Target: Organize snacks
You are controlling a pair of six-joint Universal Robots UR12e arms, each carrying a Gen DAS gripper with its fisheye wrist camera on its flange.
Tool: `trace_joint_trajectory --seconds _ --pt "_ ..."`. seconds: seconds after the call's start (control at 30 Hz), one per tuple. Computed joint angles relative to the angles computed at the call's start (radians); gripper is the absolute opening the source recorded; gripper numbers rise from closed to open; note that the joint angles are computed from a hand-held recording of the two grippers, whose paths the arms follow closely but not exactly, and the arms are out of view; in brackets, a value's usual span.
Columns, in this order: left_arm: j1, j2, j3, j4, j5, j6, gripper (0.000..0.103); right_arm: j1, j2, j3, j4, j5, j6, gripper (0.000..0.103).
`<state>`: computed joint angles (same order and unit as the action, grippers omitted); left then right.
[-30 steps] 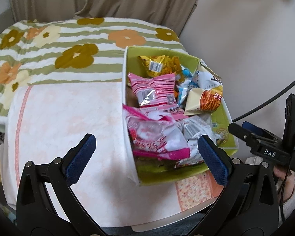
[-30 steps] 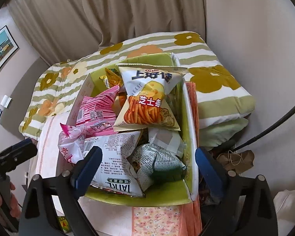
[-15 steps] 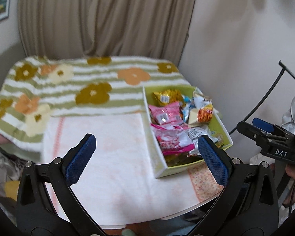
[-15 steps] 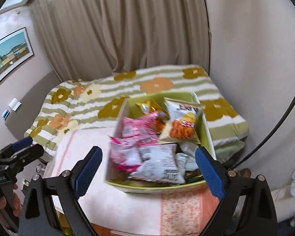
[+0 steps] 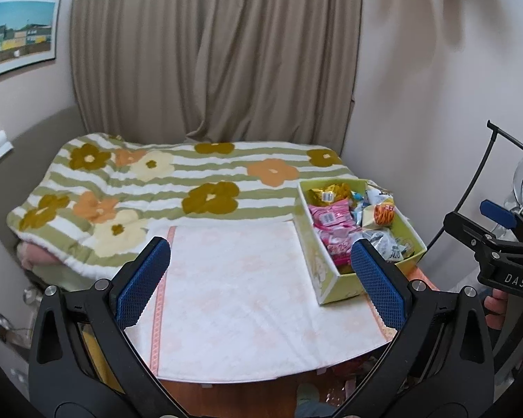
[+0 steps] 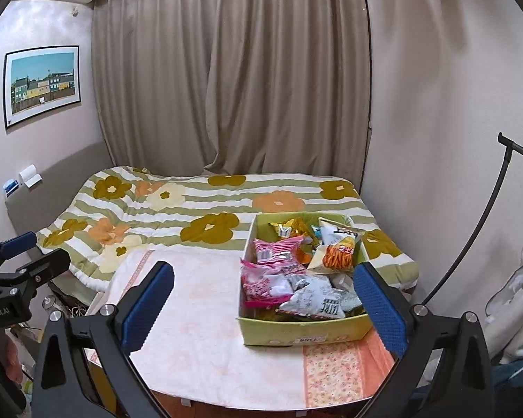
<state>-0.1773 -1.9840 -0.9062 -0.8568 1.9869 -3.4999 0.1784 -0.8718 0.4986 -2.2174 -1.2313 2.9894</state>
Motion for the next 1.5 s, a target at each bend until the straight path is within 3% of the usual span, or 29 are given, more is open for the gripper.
trace_joint_trajectory --seconds 0.37,1.5 --pt "-0.005 0.034 -0.053 0.037 0.02 0.004 0.102 0.006 -0.041 0.078 -0.041 -0.011 0.014 0.102" --pt "-0.01 -0.006 -0.006 0.051 0.054 0.021 0.102 0.005 -0.012 0.025 -0.017 -0.007 0.024 0.102"
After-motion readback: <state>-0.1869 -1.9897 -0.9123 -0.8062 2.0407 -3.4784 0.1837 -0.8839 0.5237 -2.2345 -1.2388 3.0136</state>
